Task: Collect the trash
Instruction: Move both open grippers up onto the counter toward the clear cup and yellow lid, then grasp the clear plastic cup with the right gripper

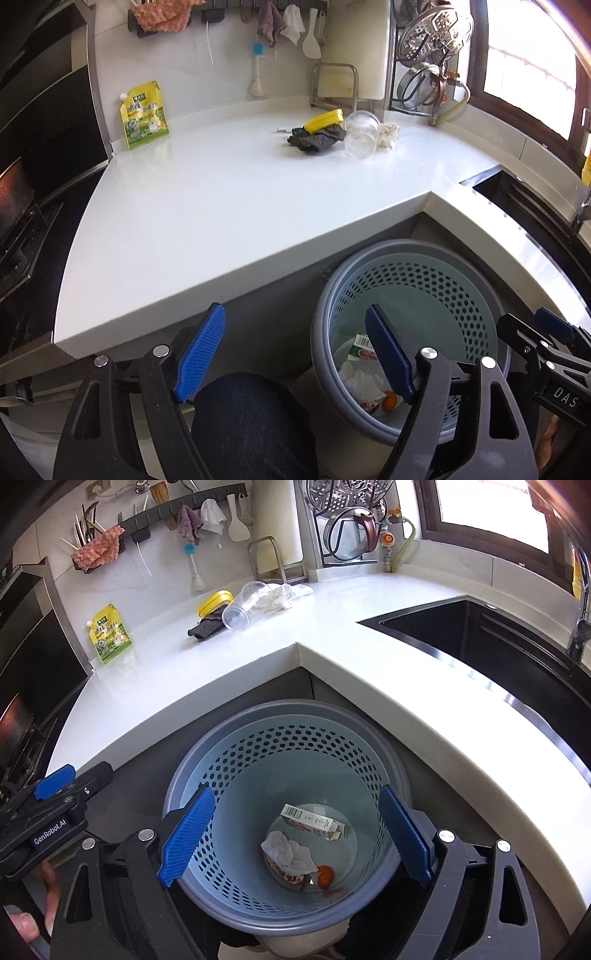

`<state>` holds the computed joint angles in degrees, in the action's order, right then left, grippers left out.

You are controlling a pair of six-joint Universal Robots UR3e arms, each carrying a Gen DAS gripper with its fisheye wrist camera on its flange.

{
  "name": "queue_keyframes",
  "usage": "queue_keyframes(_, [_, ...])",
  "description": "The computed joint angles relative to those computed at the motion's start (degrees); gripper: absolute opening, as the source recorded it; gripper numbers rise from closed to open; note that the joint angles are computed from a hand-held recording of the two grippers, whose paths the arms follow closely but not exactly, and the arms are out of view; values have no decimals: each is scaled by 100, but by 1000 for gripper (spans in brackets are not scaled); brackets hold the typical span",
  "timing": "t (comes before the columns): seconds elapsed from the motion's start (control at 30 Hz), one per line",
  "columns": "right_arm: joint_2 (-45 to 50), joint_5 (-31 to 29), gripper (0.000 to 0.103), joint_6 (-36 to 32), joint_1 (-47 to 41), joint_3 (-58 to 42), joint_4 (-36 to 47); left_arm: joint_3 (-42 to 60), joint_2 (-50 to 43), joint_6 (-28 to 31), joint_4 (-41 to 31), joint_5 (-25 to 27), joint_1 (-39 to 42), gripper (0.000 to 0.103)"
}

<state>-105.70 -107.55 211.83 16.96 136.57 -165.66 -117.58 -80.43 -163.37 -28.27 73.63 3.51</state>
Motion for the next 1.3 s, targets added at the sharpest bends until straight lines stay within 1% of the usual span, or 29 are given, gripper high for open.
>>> queue_keyframes(0.1, [136, -105, 86, -201, -108, -355, 64, 489, -379, -121, 133, 34, -73, 83])
queue_keyframes(0.2, [317, 34, 86, -550, -336, -695, -46, 1068, -843, -274, 240, 45, -135, 88])
queue_keyframes(0.3, [654, 142, 86, -780, -576, -1213, 45, 1654, -1301, -430, 298, 41, -176, 94])
queue_keyframes(0.5, [1506, 668, 86, -1054, -1157, -2335, 264, 3087, -2455, -720, 199, 175, -346, 95])
queue_keyframes(0.57, [1885, 682, 86, -1125, -1216, -2797, 311, 3660, -2894, -791, 103, 252, -420, 95])
queue_keyframes(0.67, [2516, 535, 86, -1263, -1209, -3598, 439, 4577, -3545, -861, -115, 357, -511, 95])
queue_keyframes(0.73, [2908, 569, 86, -1394, -1248, -4128, 567, 5155, -3935, -869, -282, 411, -560, 95])
queue_keyframes(0.93, [4075, 760, 86, -1516, -1360, -5798, 1207, 6652, -4910, -925, -806, 511, -632, 96])
queue_keyframes(1.0, [4434, 825, 86, -1535, -1376, -6353, 1444, 6901, -5078, -957, -906, 498, -629, 96])
queue_keyframes(1.07, [4809, 756, 86, -1571, -1341, -6962, 1702, 7207, -5263, -959, -1047, 471, -616, 96])
queue_keyframes(1.3, [6063, 683, 86, -1566, -1326, -9184, 2872, 7840, -5649, -979, -1318, 417, -595, 96])
